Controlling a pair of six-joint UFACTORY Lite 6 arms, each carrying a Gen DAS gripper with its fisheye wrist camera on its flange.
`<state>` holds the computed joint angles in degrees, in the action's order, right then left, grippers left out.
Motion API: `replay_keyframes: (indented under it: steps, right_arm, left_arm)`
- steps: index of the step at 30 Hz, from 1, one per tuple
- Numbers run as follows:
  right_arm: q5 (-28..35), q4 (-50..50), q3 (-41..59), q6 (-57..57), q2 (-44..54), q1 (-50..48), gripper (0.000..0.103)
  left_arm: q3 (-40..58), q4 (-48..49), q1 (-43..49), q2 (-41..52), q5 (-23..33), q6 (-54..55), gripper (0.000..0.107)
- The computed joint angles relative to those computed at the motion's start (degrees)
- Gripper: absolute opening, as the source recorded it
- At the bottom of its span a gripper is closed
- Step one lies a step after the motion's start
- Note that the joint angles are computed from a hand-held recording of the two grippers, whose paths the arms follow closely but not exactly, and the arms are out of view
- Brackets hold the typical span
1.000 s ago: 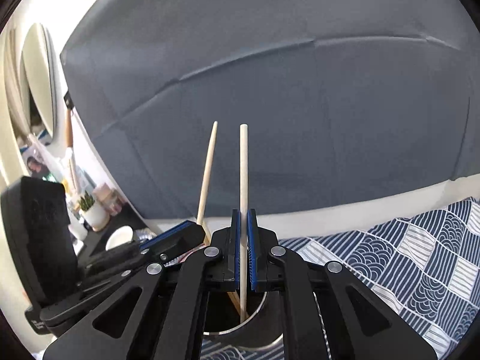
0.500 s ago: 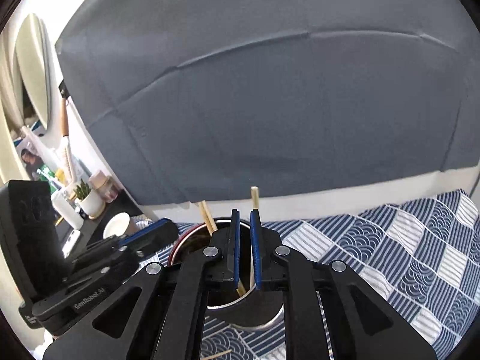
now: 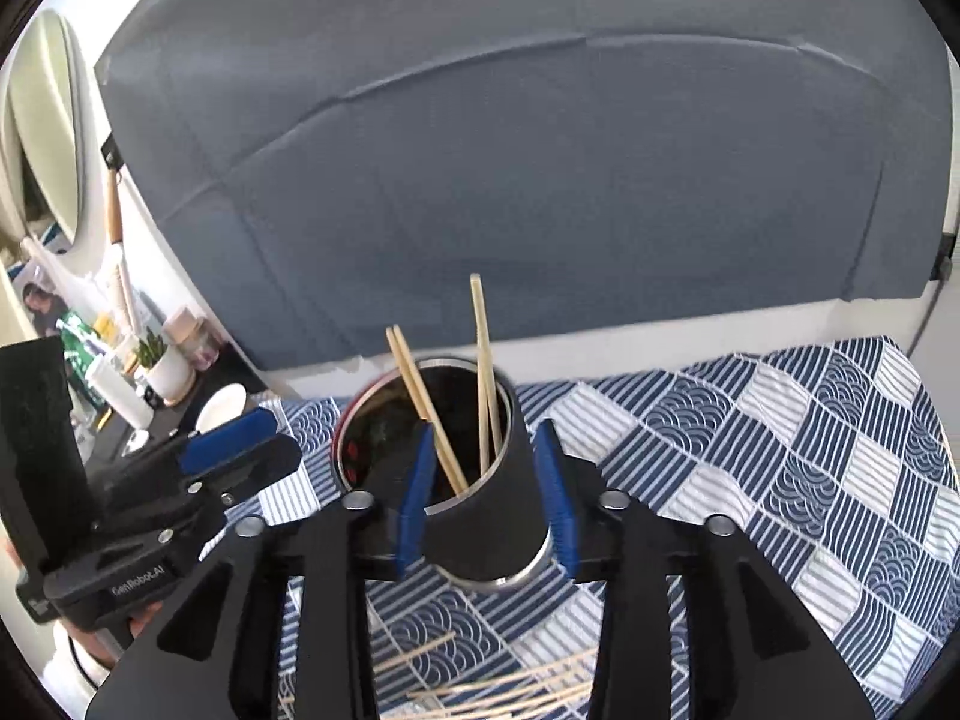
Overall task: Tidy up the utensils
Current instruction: 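Move both open tools down toward the loose sticks on the cloth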
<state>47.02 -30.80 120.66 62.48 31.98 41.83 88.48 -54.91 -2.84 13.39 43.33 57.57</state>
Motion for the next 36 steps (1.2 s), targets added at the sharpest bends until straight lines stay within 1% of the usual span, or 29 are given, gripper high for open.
replay_keyframes:
  steps: [1, 3, 7, 8, 9, 11, 13, 14, 17, 20, 22, 23, 25, 28, 31, 33, 36]
  right_arm:
    - [-0.4, 0.1, -1.5, 0.4, -0.8, 0.1, 0.042]
    - [-0.7, 0.3, -4.4, 1.0, -2.2, 0.4, 0.044]
    - [-2.3, 0.5, -9.8, 3.2, -4.6, 1.0, 0.055]
    - [-2.4, 0.4, -10.4, 3.6, -4.9, 1.1, 0.057]
    - [-2.5, 0.5, -11.3, 3.9, -5.1, 1.2, 0.062]
    - [-1.1, -0.2, -11.6, 5.3, -4.6, 1.9, 0.067]
    - [0.5, 0.9, -11.1, 4.7, -3.6, 2.0, 0.076]
    - [1.5, 1.9, -10.7, 3.8, -3.0, 1.9, 0.077]
    - [3.3, 1.4, -11.4, 4.3, -2.5, 2.4, 0.085]
    - [1.7, 3.1, -14.5, 4.2, -3.5, 1.9, 0.085]
    - [2.0, 4.6, -15.7, 3.4, -3.5, 1.6, 0.086]
    - [2.2, 4.9, -16.2, 3.6, -3.6, 1.7, 0.086]
    - [1.8, 5.2, -18.6, 4.5, -4.5, 1.8, 0.086]
    - [-0.3, 5.9, -23.8, 7.0, -6.6, 1.9, 0.087]
    - [-3.4, 9.6, -28.3, 6.7, -8.2, 1.0, 0.087]
    - [-3.7, 13.1, -30.3, 5.4, -8.5, 0.1, 0.087]
    - [-4.6, 15.7, -34.8, 6.4, -10.2, -0.7, 0.087]
  left_arm:
    - [-0.9, 0.4, 0.3, -0.5, 0.0, 0.3, 0.049]
    - [-2.7, 1.1, 1.1, -1.4, 0.7, 0.8, 0.057]
    - [-5.5, 3.3, 2.0, -2.5, 0.7, 1.1, 0.063]
    - [-6.1, 3.3, 2.3, -2.6, 1.1, 1.4, 0.066]
    - [-6.8, 3.1, 2.5, -2.8, 1.2, 1.8, 0.071]
    - [-8.7, 2.5, 3.3, -3.2, 1.4, 3.4, 0.073]
    - [-9.7, 1.7, 4.5, -2.8, 2.7, 4.5, 0.077]
    - [-10.5, 2.2, 4.6, -2.8, 2.4, 4.5, 0.079]
    - [-12.9, 3.8, 5.2, -2.8, 1.6, 4.4, 0.08]
    - [-14.6, 5.6, 5.7, -2.4, 0.9, 3.5, 0.081]
    - [-15.7, 7.6, 5.9, -2.0, 0.2, 1.4, 0.081]
    - [-16.2, 7.8, 6.1, -2.0, 0.3, 1.4, 0.081]
    - [-16.9, 9.1, 6.6, -1.2, 1.2, 0.9, 0.086]
    - [-17.9, 11.1, 6.8, -0.3, 1.8, 0.1, 0.086]
    - [-19.6, 13.1, 7.0, -0.6, 2.1, -0.8, 0.087]
    - [-21.2, 15.4, 6.5, -1.6, 1.5, -2.0, 0.089]
    - [-23.2, 16.5, 5.7, -2.5, 1.1, -1.6, 0.091]
